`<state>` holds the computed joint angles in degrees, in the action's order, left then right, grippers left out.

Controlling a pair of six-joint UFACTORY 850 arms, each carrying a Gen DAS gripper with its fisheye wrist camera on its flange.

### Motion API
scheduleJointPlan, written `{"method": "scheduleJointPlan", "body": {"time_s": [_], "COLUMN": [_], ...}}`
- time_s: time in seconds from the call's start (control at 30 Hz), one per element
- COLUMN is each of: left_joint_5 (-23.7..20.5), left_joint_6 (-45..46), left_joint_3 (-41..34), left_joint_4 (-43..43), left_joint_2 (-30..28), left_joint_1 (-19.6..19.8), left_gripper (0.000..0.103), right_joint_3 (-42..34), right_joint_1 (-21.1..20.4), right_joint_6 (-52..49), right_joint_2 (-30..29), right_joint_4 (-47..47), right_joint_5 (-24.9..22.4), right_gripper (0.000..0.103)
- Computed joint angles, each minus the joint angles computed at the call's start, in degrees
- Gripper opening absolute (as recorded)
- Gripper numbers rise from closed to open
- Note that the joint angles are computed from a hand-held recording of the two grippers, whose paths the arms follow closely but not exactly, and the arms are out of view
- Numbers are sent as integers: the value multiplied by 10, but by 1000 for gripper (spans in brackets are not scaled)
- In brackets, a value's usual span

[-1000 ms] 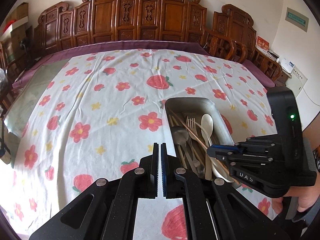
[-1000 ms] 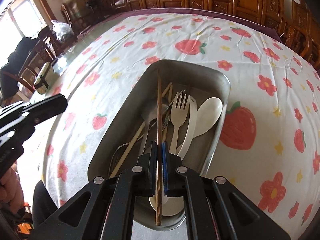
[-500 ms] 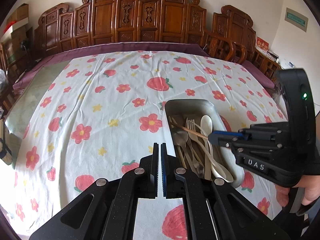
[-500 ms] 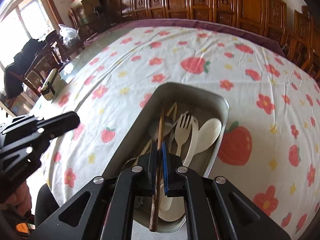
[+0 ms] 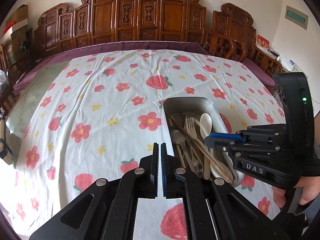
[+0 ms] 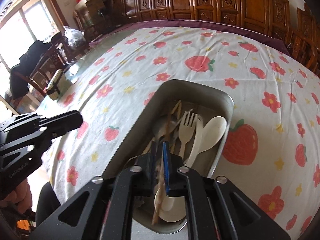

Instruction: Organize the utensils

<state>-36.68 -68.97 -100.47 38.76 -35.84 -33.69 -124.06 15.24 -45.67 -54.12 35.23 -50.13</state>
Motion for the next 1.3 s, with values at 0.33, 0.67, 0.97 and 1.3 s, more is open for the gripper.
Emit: {"method": "scheduleJointPlan", "body": {"time_s": [0.33,0.67,0.97,1.3], "left_joint_5": [-10,-49,-88,-155], "left_joint_6": [-14,-44,-119,-144], "left_joint_3": [-10,-48,-47,-65], "left_joint_4": [17,57,129,145], "left_joint_2": [-5,-14,2,0], "left_joint_1": [-10,-40,-77,-121], "left_gripper": [1,29,94,95], "right_joint_3": [76,200,297,412], "right_joint_1": [-17,-56,-83,-110], "right_joint_6": [-23,-102,-158,-223], "right_joint_2": [55,149,223,313], "right_joint_4": [24,102,160,222], "right_joint_5": [63,131,181,226], "right_gripper": [27,48,94,101]}}
